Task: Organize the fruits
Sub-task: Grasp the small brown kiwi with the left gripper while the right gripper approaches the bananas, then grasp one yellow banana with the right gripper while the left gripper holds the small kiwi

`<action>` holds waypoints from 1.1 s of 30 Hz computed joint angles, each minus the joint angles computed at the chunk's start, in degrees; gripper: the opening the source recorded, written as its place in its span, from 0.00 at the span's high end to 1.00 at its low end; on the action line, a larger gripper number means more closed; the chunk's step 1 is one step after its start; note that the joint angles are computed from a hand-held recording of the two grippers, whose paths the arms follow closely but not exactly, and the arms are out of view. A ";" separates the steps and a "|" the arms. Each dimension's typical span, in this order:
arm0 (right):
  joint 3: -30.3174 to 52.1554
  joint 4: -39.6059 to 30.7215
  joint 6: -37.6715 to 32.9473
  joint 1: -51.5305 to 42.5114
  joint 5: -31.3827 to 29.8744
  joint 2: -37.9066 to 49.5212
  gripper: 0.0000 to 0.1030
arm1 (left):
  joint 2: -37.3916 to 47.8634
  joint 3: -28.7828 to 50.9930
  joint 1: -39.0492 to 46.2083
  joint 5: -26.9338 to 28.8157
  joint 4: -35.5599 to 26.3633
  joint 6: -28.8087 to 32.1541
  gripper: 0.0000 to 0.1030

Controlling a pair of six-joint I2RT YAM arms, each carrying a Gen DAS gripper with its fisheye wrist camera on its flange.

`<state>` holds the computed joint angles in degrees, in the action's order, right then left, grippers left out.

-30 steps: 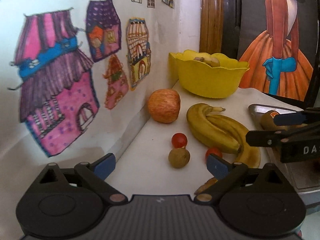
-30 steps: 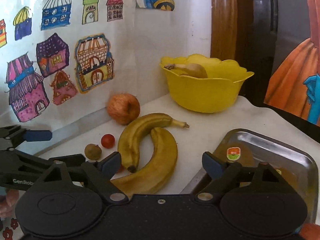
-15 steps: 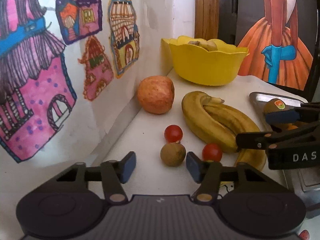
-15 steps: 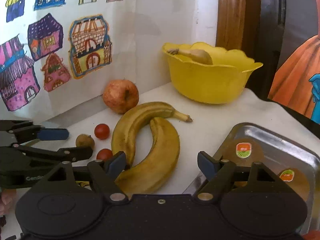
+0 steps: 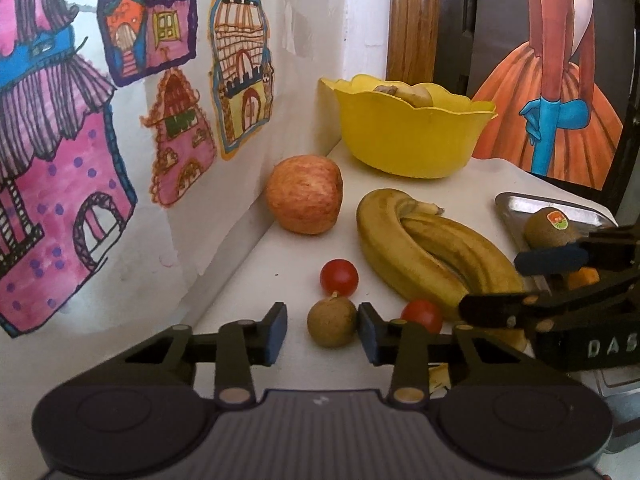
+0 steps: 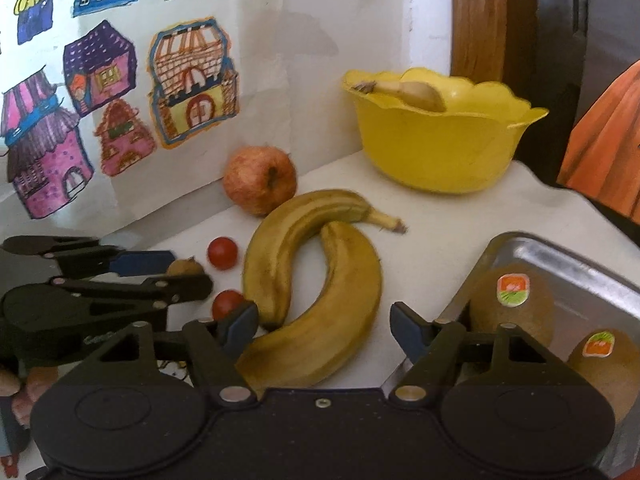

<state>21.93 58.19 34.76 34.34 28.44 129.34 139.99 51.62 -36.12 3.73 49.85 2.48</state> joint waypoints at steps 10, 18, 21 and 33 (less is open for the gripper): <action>3.34 -5.33 0.50 -0.13 -0.26 -0.01 0.27 | -0.37 -0.31 1.01 2.29 -0.27 -1.23 0.72; 2.47 -6.89 1.72 1.15 -0.06 -1.59 0.30 | -2.51 -2.82 1.74 3.29 -1.05 -1.58 0.72; 2.23 -8.56 2.65 2.69 0.47 -2.49 0.31 | -3.86 -5.03 2.22 3.72 -0.88 -2.02 0.72; -1.06 -15.21 11.65 12.51 2.22 -7.98 0.33 | -9.48 -17.57 3.53 6.00 3.88 -0.98 0.72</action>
<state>20.86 42.98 46.41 46.85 30.67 121.36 130.51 34.05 -32.59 9.73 53.74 1.50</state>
